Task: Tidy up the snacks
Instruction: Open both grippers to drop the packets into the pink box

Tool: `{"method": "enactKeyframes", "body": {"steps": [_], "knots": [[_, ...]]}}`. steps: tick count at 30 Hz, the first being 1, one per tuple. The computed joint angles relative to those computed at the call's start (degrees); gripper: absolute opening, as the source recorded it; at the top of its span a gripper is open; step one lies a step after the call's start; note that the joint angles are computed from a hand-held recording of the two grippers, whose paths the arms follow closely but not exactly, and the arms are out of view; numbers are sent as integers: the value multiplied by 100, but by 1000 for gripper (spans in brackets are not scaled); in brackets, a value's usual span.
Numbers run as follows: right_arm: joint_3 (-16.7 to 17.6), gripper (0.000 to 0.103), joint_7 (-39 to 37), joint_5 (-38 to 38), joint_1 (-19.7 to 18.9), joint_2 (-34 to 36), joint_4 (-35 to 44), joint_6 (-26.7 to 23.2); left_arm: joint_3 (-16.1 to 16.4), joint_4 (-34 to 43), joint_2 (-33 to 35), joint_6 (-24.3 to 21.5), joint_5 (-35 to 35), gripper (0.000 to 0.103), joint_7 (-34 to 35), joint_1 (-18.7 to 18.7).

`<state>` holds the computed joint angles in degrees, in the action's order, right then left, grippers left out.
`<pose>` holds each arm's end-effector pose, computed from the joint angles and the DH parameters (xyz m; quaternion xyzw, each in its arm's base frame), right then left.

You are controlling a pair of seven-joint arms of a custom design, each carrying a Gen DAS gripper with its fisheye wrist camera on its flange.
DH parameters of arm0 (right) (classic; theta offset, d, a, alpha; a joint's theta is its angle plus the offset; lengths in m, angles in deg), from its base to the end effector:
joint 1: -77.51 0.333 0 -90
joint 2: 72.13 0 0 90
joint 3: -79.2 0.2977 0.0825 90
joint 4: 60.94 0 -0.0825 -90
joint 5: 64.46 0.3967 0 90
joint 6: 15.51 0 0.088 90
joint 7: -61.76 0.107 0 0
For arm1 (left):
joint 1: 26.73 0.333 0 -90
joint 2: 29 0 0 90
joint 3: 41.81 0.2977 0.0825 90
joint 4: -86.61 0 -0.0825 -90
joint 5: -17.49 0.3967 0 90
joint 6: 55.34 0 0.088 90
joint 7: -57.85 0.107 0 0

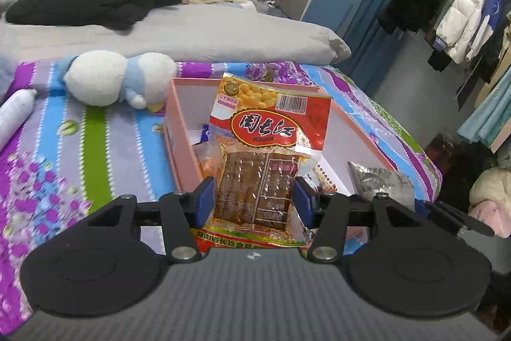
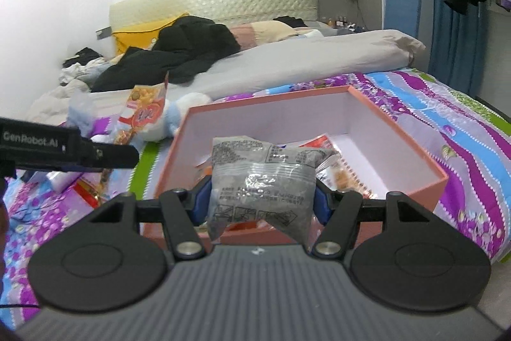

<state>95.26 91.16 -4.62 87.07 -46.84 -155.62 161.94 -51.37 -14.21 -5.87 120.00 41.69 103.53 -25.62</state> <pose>0.6746 0.2114 0.4225 -0.7186 0.4819 -0.2160 0.4524 0.6923 -0.1203 0.4229 -0.7141 0.5454 -0.3831 0.2139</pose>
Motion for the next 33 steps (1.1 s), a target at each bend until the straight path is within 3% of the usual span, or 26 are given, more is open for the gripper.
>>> {"method": "enactKeyframes", "body": {"steps": [7, 15, 20, 23, 26, 33], "knots": [[-1016, 65, 1777, -1540, 638, 928, 1243, -605, -380, 1790, 1223, -1001, -469, 58, 850, 153], [-1534, 65, 3365, -2882, 813, 2038, 2849, -1584, -325, 3661, 2447, -2001, -960, 59, 1623, -56], [-1408, 66, 3735, -3284, 718, 2185, 3006, -1698, -66, 3775, 2537, -2027, -967, 72, 1587, -210], [-1304, 72, 3791, -3357, 646, 2177, 2989, -1754, 31, 3554, 2376, -1905, -878, 91, 1547, -258], [-1185, 78, 3775, -3320, 559, 2100, 2893, -1698, 134, 3321, 2168, -1808, -746, 93, 1372, -309], [-882, 78, 3295, -3001, 390, 1429, 2111, -1089, 233, 2176, 1219, -1121, -403, 93, 939, -312]]}}
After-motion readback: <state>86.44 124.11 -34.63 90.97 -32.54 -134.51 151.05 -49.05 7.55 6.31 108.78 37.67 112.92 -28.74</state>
